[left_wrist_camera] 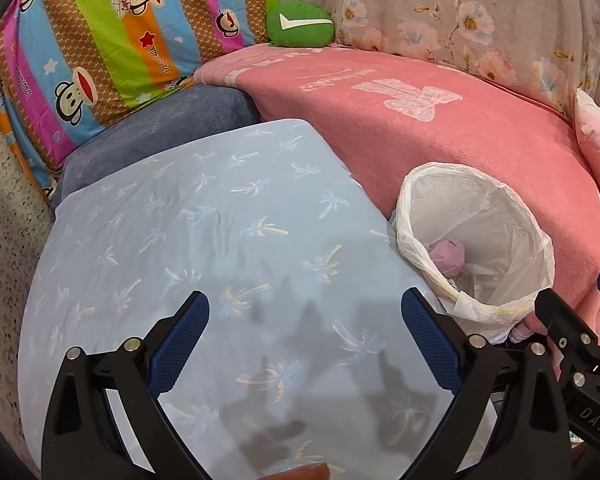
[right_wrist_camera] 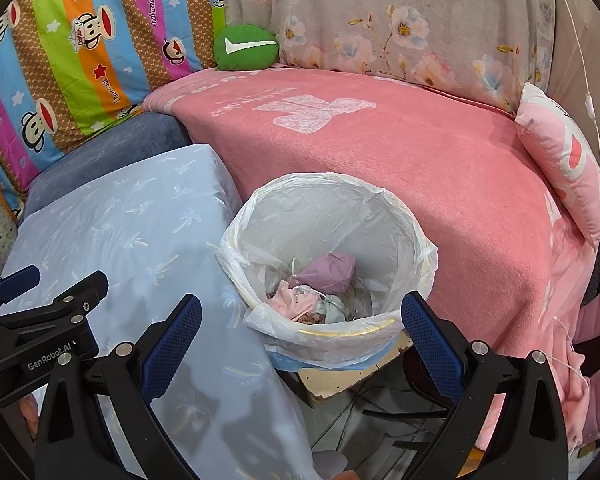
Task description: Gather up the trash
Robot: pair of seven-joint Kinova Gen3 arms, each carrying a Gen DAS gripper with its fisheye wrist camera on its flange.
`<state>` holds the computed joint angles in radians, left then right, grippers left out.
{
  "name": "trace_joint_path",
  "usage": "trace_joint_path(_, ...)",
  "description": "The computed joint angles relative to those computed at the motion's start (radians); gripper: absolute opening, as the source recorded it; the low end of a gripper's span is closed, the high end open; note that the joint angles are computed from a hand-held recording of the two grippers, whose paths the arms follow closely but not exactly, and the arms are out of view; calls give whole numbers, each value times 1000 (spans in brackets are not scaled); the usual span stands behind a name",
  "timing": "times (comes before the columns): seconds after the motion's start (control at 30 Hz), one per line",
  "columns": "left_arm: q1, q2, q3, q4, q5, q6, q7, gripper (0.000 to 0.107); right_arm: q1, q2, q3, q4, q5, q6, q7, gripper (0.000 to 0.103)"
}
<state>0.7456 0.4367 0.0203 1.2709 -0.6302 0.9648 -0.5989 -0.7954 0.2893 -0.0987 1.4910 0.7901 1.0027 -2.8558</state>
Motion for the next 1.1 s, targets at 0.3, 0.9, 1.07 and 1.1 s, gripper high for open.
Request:
trace_joint_path(0.3,3,2,-1,-1,-5,8,6,93,-1,0,-2,2,0,3,-5,98)
trace_joint_path(0.9,20,2,-7,9,-38,9,39,93,-1,3,-1,7,0,-2,-14,98)
trace_joint_path(1.07,16,4,-2,4,-34,16,34,93,-2,5,0,6,-1,-3,-14,98)
trace_joint_path(1.1,13,3,0,3,-30,17,31,93,-3,3,1,9,2,-5,-18,98)
